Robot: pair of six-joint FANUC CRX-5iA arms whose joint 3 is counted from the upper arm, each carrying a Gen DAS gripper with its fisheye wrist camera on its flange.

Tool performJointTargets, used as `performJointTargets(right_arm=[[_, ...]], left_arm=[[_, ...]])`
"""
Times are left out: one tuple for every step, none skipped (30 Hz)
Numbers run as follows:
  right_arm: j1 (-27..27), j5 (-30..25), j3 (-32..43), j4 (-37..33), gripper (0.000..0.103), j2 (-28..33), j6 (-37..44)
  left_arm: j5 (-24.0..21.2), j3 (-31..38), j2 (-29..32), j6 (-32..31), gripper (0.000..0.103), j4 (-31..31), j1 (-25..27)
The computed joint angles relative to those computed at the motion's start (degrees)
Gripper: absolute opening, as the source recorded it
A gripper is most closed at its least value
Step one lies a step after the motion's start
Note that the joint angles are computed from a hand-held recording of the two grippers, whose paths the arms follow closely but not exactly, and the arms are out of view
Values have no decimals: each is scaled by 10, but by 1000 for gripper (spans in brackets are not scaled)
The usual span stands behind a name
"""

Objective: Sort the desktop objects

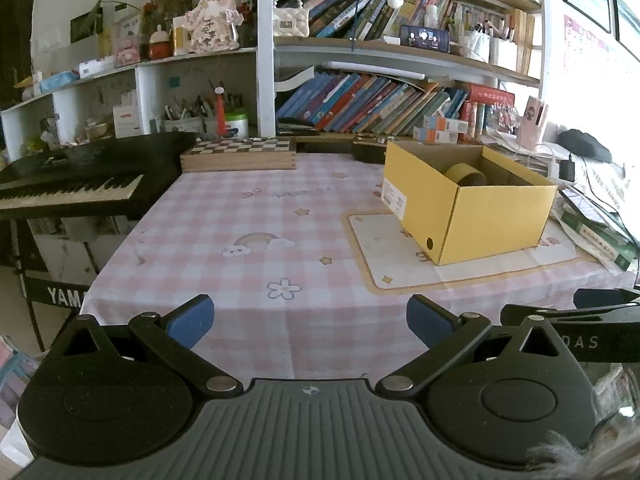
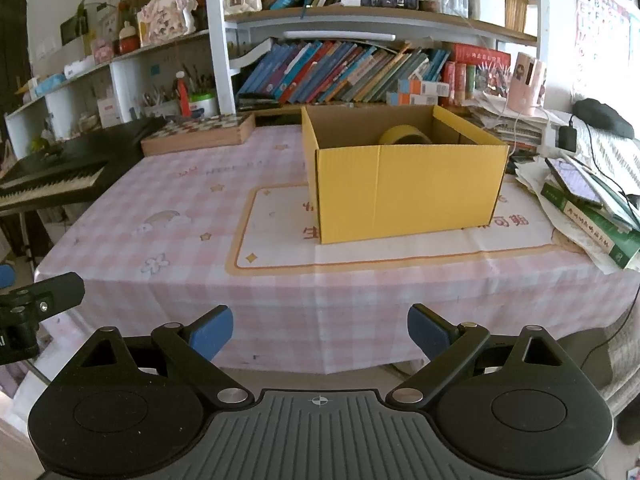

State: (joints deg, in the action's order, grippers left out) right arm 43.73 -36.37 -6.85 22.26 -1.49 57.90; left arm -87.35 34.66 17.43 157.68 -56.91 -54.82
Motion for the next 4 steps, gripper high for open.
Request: performJointTargets(right_arm=[[0, -1, 1, -1, 96, 1, 1], [-1, -2, 2, -3, 96, 2, 3], [-1, -3, 5, -6, 96, 3, 5], [-2, -5, 7, -8, 96, 5, 7]], left_arm=[[0, 0, 0, 0, 103, 0, 0], [-1, 2, 1, 0, 103, 1, 1], [-2, 4, 2, -1, 103, 2, 2], [-3, 5, 3, -2, 103, 2, 3]])
